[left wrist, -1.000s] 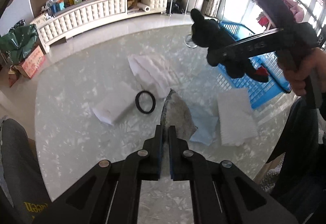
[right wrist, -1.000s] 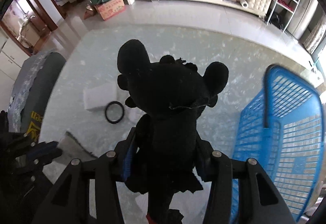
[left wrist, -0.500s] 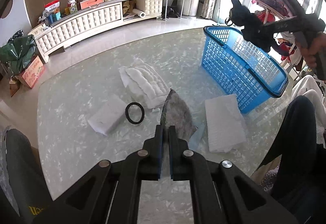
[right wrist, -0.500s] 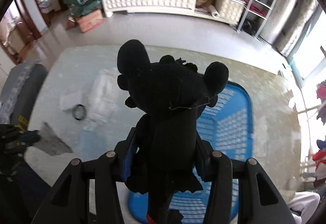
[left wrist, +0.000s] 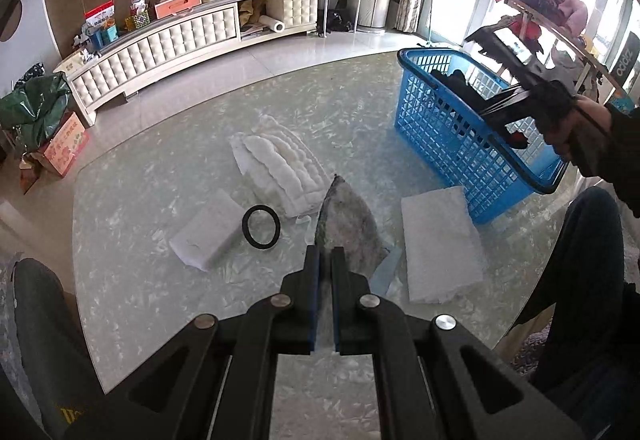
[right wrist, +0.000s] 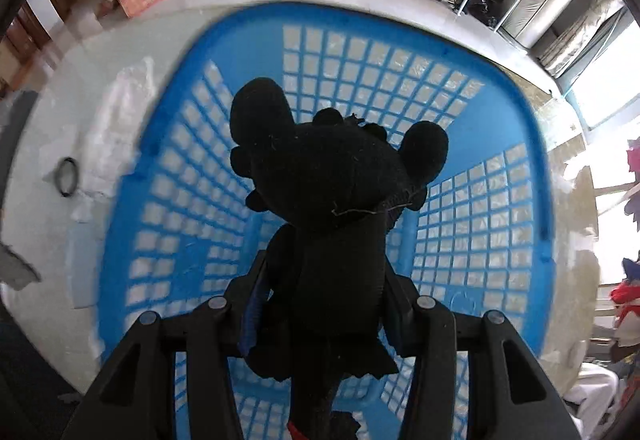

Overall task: Organize soft objects
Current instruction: 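Carry the plush toy into the blue basket and open the right tool while the left holds the grey pad, then lower the grey pad into the blue basket and open the left tool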

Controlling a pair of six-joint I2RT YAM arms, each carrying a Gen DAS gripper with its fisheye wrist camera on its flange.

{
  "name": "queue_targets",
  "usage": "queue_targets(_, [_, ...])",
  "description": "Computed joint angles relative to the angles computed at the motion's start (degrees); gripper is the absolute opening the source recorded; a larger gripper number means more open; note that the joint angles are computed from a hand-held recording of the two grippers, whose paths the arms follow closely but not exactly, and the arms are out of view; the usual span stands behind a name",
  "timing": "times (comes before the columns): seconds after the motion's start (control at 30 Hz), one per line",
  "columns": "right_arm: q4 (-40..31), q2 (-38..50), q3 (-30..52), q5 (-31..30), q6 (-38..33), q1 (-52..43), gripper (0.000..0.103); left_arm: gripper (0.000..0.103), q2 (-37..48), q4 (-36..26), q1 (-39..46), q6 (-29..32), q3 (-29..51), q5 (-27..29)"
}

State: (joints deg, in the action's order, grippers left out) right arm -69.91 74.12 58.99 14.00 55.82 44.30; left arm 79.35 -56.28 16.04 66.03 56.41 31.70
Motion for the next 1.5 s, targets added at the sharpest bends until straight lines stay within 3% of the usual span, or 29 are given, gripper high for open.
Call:
queue_targets(0.23, [4.55,6.82,3.23,-1.47,-1.47,-0.24,0.047,0.004,0.23,1.02,0.04,-0.46,-0.41,-0.97])
queue_targets(0.7, [1.92,8.60,7.92,-1.73,-4.62,1.06,0.048,0.004,-0.29,0.22,0.71,-0.02,-0.39,-0.62])
queue_targets(0.97, [3.62,5.65,2.71,-1.51,-6.45,-1.02,0.073,0.004,-1.35,-1.77,0.32,0.42,0.10,0.59])
queue_targets(1.03, [3.12,4.95,2.10,-1.09,-6.56,-1.10,0.088,0.004,-1.18,-3.81,0.06,1.15,0.93,1.66])
queue_targets(1.1, [2.91,3.24,1.02,-0.77,-7.25,-1.44,0.090,0.004,-1.46,-5.46,-0.74,1.16,1.41,2.46])
queue_targets(1.23, [-0.75,0.13,2.15,1.27,-5.21,1.57,0.103,0.004,-1.76,-8.68,-2.66,0.33,3.24,3.72])
queue_targets(1.47, [-7.93,-10.04,2.92,4.31,0.65,7.14,0.103,0.004,-5.74,-11.29,-8.10,-4.53,5.17,4.26])
queue_targets(1.5, [-9.93,-9.59,4.53,5.25,4.59,10.77,0.103,0.004,-6.75,-11.62,-9.73,-5.62,5.37,4.12])
